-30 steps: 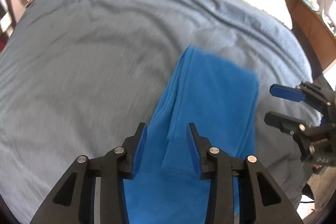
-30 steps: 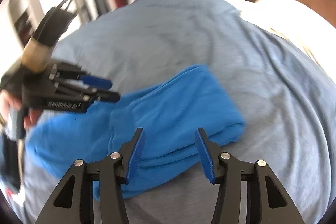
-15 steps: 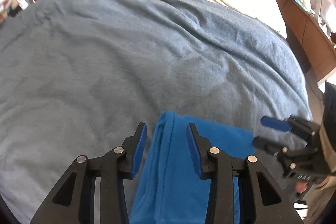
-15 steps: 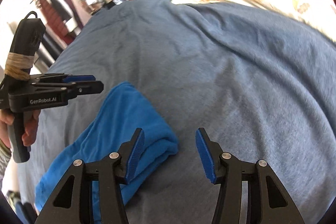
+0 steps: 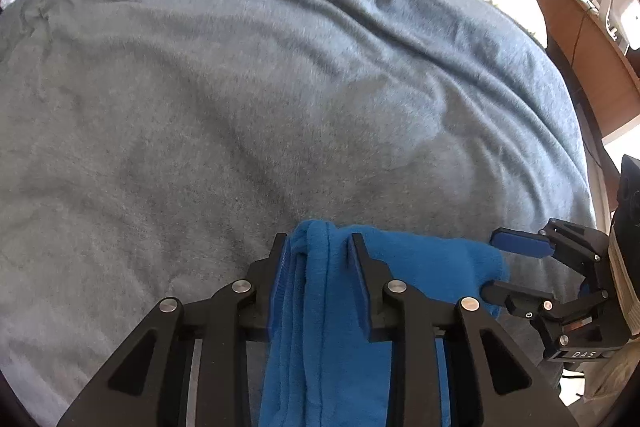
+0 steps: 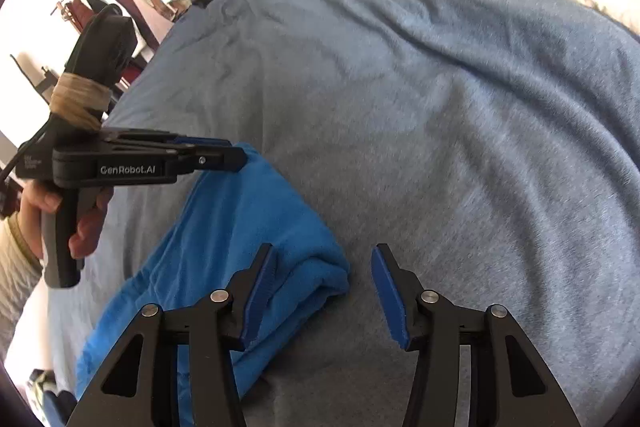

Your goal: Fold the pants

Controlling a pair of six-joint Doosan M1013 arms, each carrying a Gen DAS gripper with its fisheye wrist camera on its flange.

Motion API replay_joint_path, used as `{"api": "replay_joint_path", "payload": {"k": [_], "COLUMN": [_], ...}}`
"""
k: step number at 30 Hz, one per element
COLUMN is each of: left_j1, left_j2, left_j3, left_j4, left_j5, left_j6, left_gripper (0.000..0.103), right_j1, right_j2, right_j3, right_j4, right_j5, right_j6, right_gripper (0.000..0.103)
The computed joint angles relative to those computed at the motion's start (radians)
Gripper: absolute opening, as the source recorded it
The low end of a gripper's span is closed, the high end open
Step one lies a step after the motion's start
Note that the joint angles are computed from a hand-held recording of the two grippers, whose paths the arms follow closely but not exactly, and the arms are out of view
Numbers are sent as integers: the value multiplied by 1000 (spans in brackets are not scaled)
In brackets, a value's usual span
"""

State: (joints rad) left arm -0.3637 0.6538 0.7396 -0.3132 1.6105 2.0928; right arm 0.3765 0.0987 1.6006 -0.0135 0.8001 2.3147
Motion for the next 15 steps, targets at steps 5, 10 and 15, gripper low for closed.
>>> {"api": "replay_joint_path", "payload": {"k": [5, 10, 15], "left_j1": [1, 6, 12], "left_j2": [15, 39, 60], "left_j3": [-3, -19, -33], "left_j4": [-8, -30, -69], "left_j5": [12, 41, 66], "left_j6": [1, 0, -20], "left_gripper": [34, 37, 37], "right_j1": [-10, -14, -19], "right_j2": [8, 19, 35], "right_j3": [6, 3, -1], "right_j4": [53, 80, 119], "right_j5": [-3, -6, -10], "right_j6": [-24, -54, -81], "right_gripper": [51, 47, 46]}}
